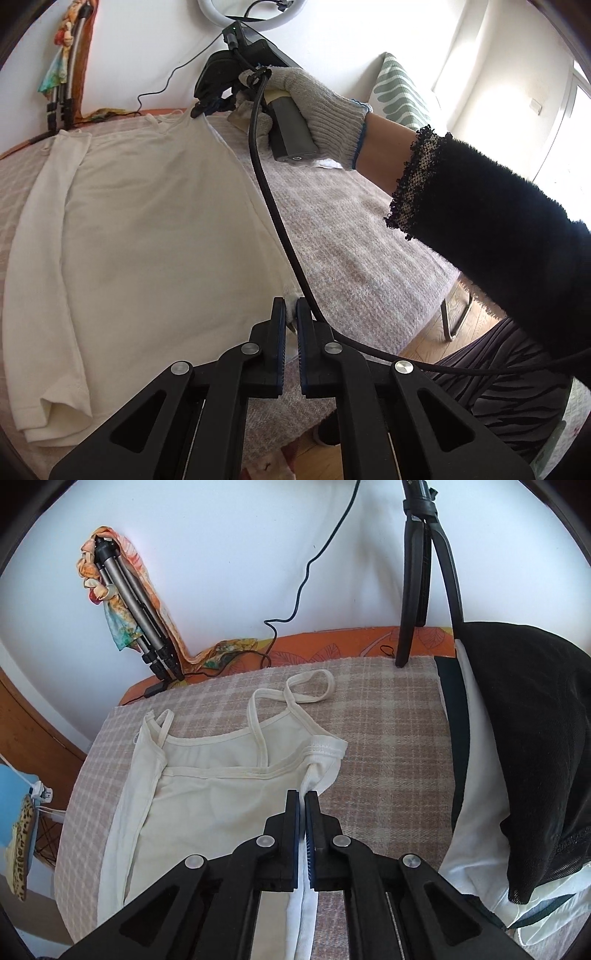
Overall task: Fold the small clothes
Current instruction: 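Grasp the opposite side edge with both tools and fold it over the middle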
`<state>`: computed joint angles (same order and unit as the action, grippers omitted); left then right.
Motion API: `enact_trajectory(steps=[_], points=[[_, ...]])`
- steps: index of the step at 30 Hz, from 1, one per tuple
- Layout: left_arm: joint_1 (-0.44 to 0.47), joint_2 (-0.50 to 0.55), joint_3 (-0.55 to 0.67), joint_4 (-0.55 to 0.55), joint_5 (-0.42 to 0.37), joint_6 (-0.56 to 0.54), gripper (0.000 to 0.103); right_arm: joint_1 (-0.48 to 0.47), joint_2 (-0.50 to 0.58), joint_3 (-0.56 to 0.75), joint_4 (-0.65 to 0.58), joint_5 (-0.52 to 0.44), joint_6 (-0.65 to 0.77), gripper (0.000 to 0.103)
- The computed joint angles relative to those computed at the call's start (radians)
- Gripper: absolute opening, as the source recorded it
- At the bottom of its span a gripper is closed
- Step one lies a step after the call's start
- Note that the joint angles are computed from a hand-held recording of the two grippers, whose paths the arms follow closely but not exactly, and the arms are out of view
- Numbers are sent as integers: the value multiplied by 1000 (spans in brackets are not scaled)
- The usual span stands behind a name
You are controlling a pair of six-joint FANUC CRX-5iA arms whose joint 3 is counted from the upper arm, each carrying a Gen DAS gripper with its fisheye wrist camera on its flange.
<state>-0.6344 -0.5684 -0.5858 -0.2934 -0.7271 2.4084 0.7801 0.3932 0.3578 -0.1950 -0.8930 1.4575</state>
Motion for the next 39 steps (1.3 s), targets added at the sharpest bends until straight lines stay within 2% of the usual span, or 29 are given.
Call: enact_trajectory(steps=[9,17,24,28,31,32,33,35,39], points=[[2,-120,-48,-51,-72,117,4,95,18,51,38,3,-38,0],[79,-236,-128,20,-103,119,4,147,71,84,84,-6,-80,0],[0,-215,-94,-69,-150,222,4,157,104,116,73,-18,-81,0],[62,-236,-126,13,-136,134,4,170,127,132,85,-26,-84,1],[69,-225,-125,37,-146,110,4,168,147,159,57,-59,-55,11],[71,-225,-125,45,-151,100,6,159,148,168,21,-68,-31,24],[78,-219,-119,56,-159,86,11,153,140,162,4,-64,-24,31],[70,-217,-107,49,-186,93,15,145,110,135,-6,-40,-23,31],[16,-245,-91,2,-223,133,15,116,34,78,-42,-17,-11,31]])
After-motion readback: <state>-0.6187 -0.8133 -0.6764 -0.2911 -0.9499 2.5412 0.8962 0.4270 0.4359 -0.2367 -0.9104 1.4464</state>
